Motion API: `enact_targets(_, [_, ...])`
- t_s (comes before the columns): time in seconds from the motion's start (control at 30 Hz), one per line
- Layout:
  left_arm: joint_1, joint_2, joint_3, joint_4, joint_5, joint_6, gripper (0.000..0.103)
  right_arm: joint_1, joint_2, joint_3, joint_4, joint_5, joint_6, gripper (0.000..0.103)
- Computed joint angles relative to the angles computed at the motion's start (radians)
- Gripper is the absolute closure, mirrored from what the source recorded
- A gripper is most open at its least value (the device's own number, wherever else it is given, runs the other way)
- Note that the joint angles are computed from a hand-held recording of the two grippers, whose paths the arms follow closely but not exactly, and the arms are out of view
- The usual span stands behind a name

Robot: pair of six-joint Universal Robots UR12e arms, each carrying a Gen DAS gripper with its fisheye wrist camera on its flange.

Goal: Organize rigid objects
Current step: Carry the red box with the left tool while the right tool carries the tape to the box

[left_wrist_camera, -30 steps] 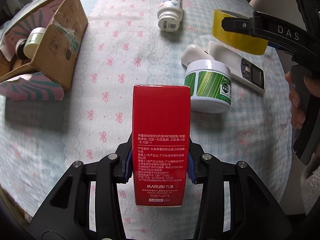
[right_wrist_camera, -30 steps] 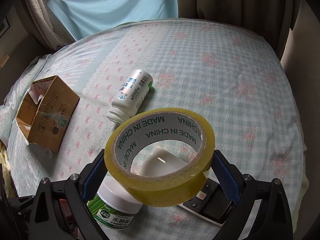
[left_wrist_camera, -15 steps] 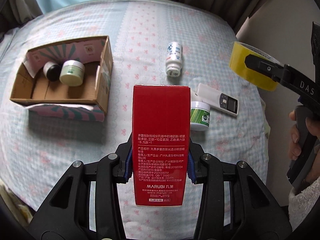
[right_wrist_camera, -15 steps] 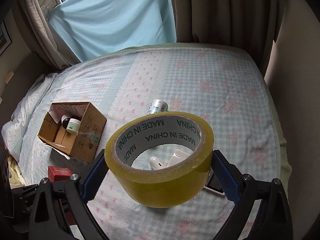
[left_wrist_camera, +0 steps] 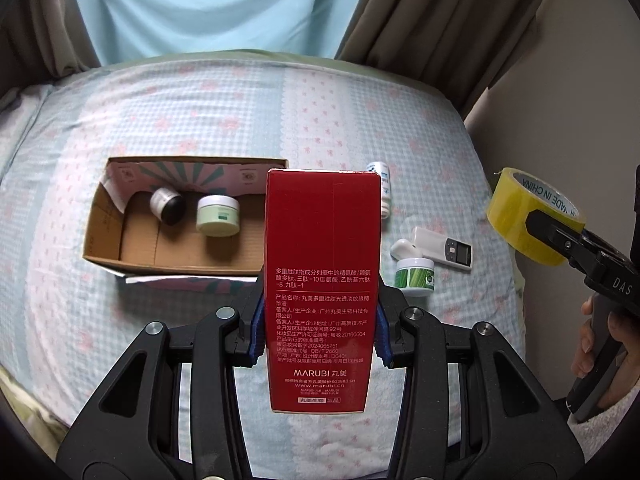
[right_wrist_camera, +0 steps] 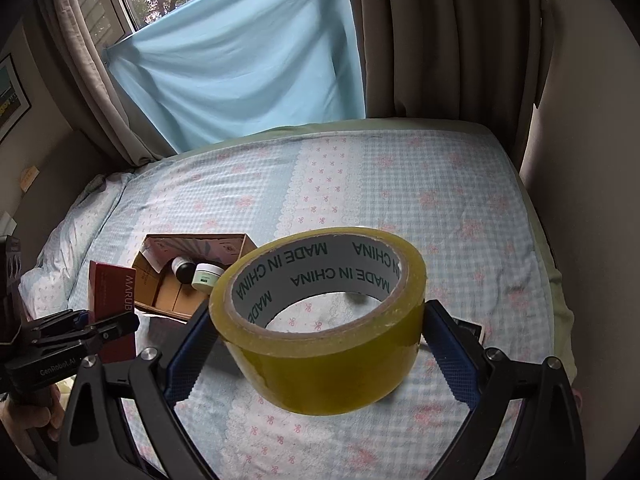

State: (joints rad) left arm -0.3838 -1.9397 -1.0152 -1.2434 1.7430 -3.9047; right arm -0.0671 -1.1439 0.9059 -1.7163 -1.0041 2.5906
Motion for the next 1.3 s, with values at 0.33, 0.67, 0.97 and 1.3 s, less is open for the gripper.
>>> enact_targets(0.33, [0.128, 0.148, -0.188, 0.070, -0.130, 0.216, 0.065, 0.105, -0.093, 0.109, -0.103, -0.052, 0.212, 0.006])
enact_targets(0.67, [0.267, 0.215, -0.293, 0.050, -0.203, 0.403, 0.065, 0.225, -0.084, 0.110, -0.123, -0.110, 0.351, 0.006])
enact_targets(0.97, [0.324, 0.179, -0.321, 0.039, -0.226, 0.484, 0.065, 0.309, 0.015, 0.006, 0.013, -0.219, 0.281, 0.006])
enact_targets(1.3, [0.333, 0.119, -0.354, 0.025, -0.228, 0.520, 0.065, 0.338, 0.146, -0.114, 0.252, -0.342, 0.268, 0.006])
